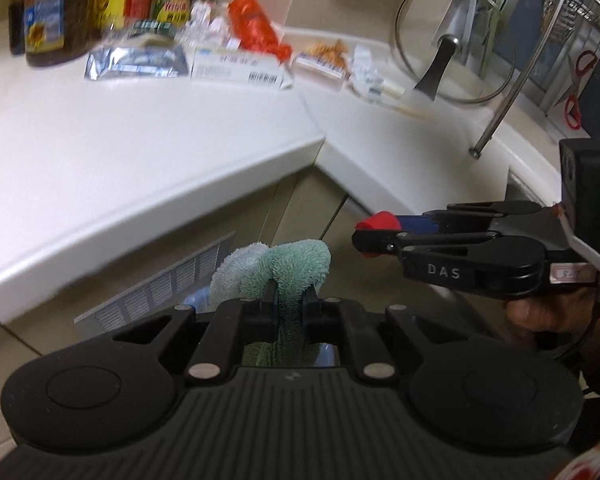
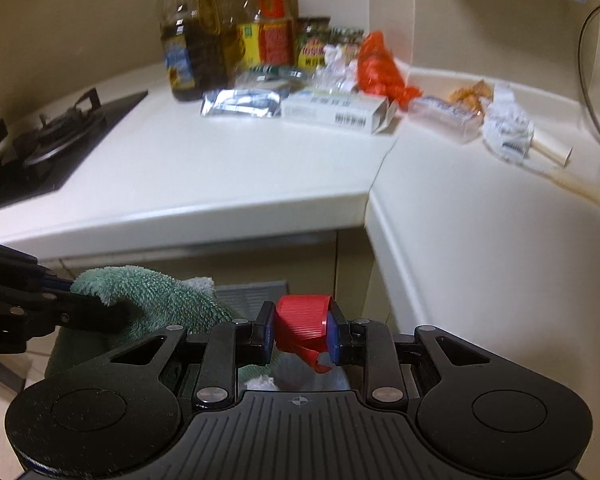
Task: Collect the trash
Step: 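Carry the green towel and red cap down over the wastebasket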
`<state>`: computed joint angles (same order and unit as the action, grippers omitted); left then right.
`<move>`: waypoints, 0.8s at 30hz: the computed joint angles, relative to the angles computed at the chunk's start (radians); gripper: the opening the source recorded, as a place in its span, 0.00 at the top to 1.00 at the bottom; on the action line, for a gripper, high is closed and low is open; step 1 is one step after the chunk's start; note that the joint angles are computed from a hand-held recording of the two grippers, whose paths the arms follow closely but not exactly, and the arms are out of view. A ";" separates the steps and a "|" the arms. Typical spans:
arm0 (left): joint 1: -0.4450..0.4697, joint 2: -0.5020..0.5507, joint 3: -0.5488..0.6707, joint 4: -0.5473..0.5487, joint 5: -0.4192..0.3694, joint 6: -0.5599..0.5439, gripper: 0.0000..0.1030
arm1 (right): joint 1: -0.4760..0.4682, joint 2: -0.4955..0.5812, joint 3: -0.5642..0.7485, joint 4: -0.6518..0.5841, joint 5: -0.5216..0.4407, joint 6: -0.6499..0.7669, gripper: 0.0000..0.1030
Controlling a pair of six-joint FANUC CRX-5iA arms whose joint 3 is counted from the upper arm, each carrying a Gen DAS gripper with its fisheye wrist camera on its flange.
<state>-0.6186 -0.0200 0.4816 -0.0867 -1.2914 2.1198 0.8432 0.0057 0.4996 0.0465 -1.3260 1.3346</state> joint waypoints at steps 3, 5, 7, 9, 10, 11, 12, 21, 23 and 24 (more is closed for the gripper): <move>0.007 -0.013 -0.038 0.014 0.004 0.014 0.92 | 0.006 -0.002 -0.013 -0.007 -0.018 0.005 0.75; 0.008 -0.017 -0.055 0.015 -0.001 0.025 0.92 | 0.011 -0.005 -0.024 -0.011 -0.028 0.003 0.75; 0.007 -0.022 -0.067 0.011 -0.013 0.031 0.92 | 0.013 -0.007 -0.032 -0.016 -0.040 0.003 0.75; 0.009 -0.030 -0.080 0.009 -0.024 0.042 0.92 | 0.015 -0.010 -0.041 -0.021 -0.050 0.002 0.75; 0.010 -0.034 -0.085 0.008 -0.030 0.048 0.92 | 0.015 -0.011 -0.044 -0.025 -0.055 0.002 0.75; 0.012 -0.037 -0.089 0.007 -0.036 0.053 0.92 | 0.015 -0.013 -0.049 -0.027 -0.058 0.002 0.75; 0.013 -0.040 -0.093 0.005 -0.042 0.058 0.92 | 0.015 -0.014 -0.052 -0.030 -0.061 0.001 0.75; 0.004 -0.036 -0.089 -0.020 -0.066 0.090 0.92 | 0.013 -0.022 -0.074 -0.055 -0.072 0.000 0.75; 0.004 -0.031 -0.089 -0.022 -0.061 0.094 0.92 | 0.015 -0.024 -0.080 -0.053 -0.069 -0.002 0.75; 0.005 -0.029 -0.090 -0.021 -0.057 0.095 0.92 | 0.015 -0.024 -0.082 -0.053 -0.068 -0.003 0.75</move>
<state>-0.6134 -0.0491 0.3919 -0.1073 -1.3481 2.2149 0.8586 -0.0182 0.4178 -0.0061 -1.3936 1.3318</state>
